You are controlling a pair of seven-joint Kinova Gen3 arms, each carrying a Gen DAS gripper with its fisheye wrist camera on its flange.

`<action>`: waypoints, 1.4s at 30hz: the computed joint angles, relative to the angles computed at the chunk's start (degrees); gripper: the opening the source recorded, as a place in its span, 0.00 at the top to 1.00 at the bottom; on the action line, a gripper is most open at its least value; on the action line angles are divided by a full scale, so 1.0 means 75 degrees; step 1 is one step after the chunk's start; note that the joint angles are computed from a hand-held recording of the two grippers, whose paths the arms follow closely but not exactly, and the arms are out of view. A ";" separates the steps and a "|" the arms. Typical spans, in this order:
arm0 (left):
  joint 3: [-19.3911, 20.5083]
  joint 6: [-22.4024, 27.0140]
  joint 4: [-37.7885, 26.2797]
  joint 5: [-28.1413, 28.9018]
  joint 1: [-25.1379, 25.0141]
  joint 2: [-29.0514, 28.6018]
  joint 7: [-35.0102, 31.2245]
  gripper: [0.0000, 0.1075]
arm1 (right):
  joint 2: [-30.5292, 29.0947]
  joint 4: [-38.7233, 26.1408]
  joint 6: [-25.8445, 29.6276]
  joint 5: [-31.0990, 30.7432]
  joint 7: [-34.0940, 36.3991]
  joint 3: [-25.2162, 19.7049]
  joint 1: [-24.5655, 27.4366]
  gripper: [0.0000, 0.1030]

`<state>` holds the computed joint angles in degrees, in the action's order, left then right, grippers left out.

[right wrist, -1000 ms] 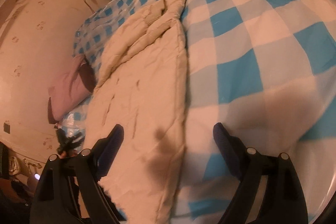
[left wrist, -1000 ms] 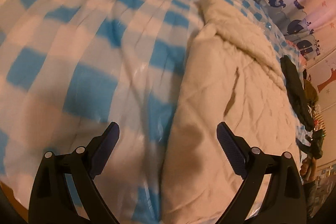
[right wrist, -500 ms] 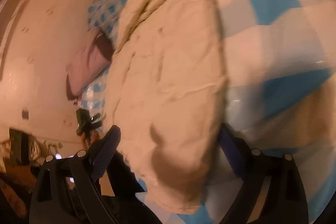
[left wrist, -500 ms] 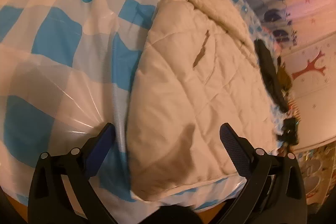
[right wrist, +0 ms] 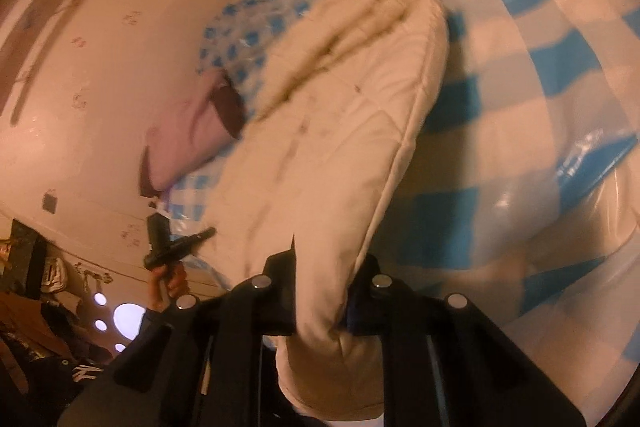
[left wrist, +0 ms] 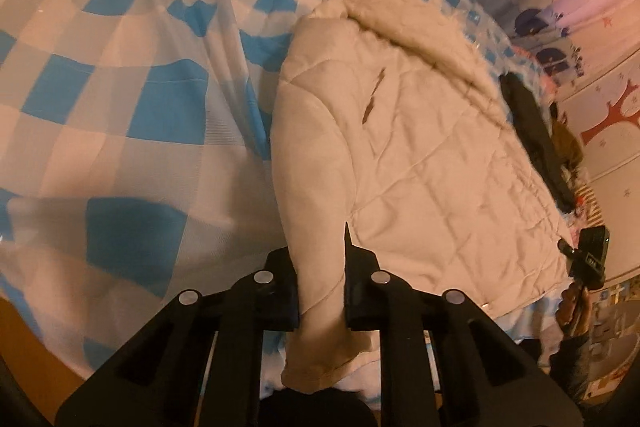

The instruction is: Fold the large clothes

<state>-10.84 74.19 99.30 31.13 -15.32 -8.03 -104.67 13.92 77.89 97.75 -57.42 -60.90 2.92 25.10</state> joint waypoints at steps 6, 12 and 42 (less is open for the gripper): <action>-0.0320 0.0756 -0.0387 0.0124 -0.0444 0.0300 -0.0040 0.86 | -0.0263 0.0112 0.0484 -0.0167 0.0174 0.0091 0.0131 0.84; -0.0343 0.1145 -0.0631 -0.0525 -0.0287 -0.0363 -0.0306 0.84 | -0.0737 0.0911 0.1048 -0.0315 0.0592 0.0551 0.0457 0.84; -0.0991 0.2196 -0.0012 -0.0863 -0.0044 -0.0782 -0.1555 0.61 | -0.0893 0.1326 0.2183 0.0928 0.0886 0.1443 0.0919 0.39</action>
<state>-18.27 90.66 99.21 24.66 -15.64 -13.89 -116.34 7.22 87.83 114.12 -50.46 -54.26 13.74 31.99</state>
